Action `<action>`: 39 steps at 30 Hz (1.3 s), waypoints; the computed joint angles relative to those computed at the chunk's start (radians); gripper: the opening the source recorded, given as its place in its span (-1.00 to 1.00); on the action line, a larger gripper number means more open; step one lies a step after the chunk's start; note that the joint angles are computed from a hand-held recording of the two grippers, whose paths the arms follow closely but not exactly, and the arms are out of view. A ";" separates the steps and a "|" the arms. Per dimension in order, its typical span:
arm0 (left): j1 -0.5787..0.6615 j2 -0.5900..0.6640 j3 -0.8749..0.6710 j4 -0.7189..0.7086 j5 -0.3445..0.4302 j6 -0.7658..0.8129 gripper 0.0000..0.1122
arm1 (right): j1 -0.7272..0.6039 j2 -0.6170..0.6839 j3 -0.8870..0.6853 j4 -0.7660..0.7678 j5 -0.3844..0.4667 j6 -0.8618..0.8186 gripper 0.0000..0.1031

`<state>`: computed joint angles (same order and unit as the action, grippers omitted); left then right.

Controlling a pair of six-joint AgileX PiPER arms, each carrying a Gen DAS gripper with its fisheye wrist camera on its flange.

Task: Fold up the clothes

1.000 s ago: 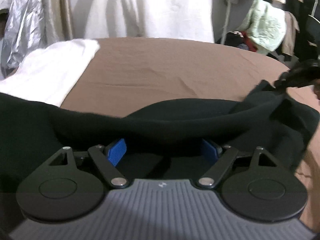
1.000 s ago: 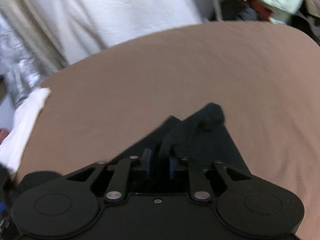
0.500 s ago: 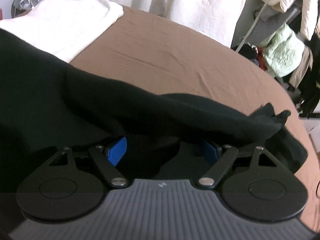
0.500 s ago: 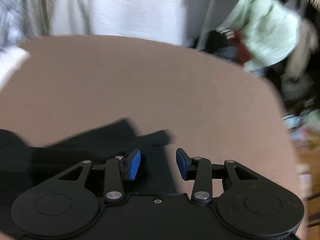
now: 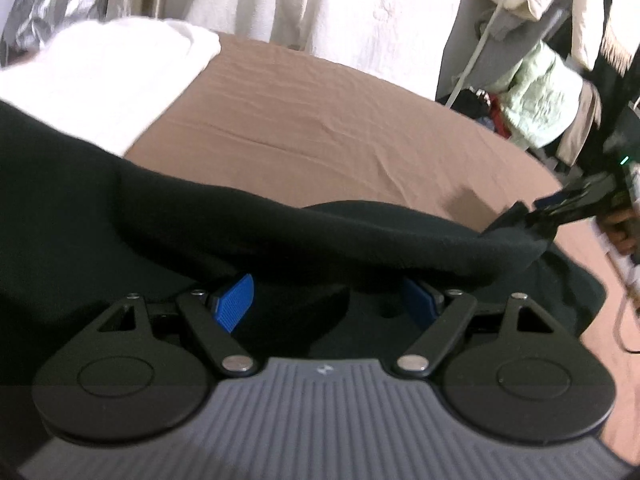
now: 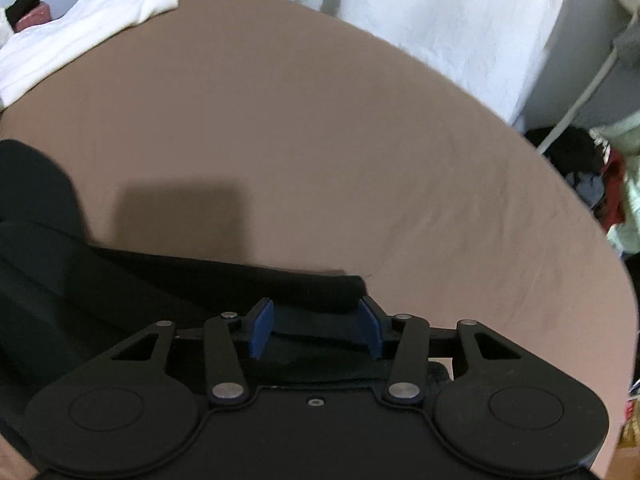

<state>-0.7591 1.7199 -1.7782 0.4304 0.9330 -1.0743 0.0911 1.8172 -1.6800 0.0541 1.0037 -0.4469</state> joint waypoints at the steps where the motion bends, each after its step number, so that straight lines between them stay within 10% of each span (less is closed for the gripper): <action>1: 0.013 0.000 0.006 -0.020 -0.015 -0.001 0.43 | -0.020 0.036 -0.031 0.023 0.014 -0.009 0.13; 6: 0.042 0.026 -0.002 -0.061 -0.035 0.010 0.43 | -0.096 0.195 -0.172 0.146 0.087 0.016 0.33; 8: 0.038 0.027 0.001 -0.058 -0.037 0.009 0.43 | -0.108 0.168 -0.121 0.201 0.043 -0.004 -0.11; 11: 0.030 0.028 -0.007 -0.053 -0.030 0.002 0.43 | -0.070 0.028 0.079 0.216 -0.115 -0.041 -0.68; 18: -0.050 0.046 -0.096 0.143 0.063 -0.078 0.43 | 0.012 -0.383 0.464 -0.158 -0.535 0.402 -0.88; 24: -0.077 0.103 -0.225 0.264 0.041 -0.131 0.43 | -0.107 -0.366 0.339 -0.191 -0.456 0.487 -0.84; 32: 0.022 0.336 -0.529 -0.148 0.253 0.080 0.43 | -0.146 -0.139 0.220 -0.258 -0.356 0.527 -0.08; 35: 0.028 0.312 -0.486 -0.170 0.172 0.054 0.42 | -0.235 -0.271 0.365 0.004 -0.444 0.358 -0.07; 39: 0.063 0.320 -0.508 -0.310 0.077 0.062 0.44 | -0.367 -0.366 0.396 0.404 -0.277 0.043 -0.02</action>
